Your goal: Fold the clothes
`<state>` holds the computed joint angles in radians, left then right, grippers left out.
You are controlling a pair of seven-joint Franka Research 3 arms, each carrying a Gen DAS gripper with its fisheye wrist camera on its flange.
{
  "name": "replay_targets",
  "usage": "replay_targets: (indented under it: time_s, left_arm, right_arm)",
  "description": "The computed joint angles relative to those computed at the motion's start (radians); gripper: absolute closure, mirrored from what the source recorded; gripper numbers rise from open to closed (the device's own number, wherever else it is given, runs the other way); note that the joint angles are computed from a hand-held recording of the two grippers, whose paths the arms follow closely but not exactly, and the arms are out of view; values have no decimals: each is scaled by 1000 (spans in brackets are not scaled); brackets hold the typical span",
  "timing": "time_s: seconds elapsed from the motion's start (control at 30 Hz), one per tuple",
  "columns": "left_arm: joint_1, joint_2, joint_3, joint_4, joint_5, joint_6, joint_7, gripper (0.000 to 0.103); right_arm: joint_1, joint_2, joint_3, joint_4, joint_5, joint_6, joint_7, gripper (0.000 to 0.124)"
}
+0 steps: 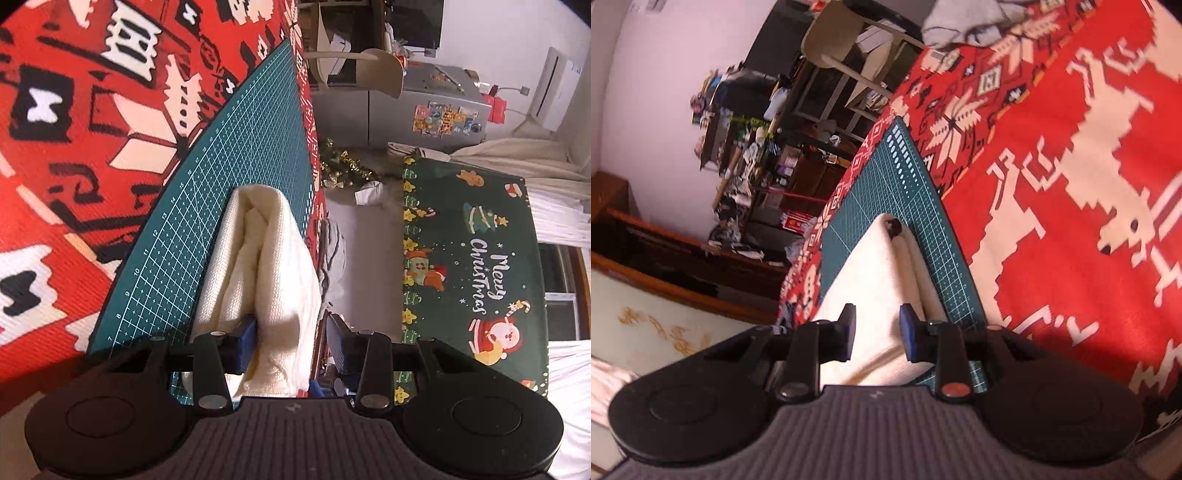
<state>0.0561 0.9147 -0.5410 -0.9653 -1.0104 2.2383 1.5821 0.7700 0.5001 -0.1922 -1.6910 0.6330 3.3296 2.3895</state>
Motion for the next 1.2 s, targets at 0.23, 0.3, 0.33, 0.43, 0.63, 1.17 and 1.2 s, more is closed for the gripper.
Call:
replay_targets:
  time_s: [0.23,0.3,0.33,0.43,0.63,1.17,1.2]
  left_arm:
    - [1,-3,7,5,16,-19,14,73]
    - [-7,2,16,19,35,-27,7,85]
    - [-8,1,17,18,40,-25,6,88]
    - [-6,-13,15,-3,44,-8,21,90]
    - [4,-38,6,-51,21,26,50,91]
    - [-64,-103,99,-21,260,-3,17,94]
    - [-60,-102,95,-24,261,-2,18,94]
  right_arm:
    - [-54,45,42,58,-22,-40,64,95]
    - [-78,60,67,71,-38,-28,72,95]
    - [-80,68,67,78,-44,-24,76,95]
    - [-43,97,11,113,-57,-26,85,95]
    - [-101,136,67,176,-80,-58,67,95]
    - [168,126,-304,162,-327,-237,312,119]
    - [156,115,-286,151,-331,-243,320,119]
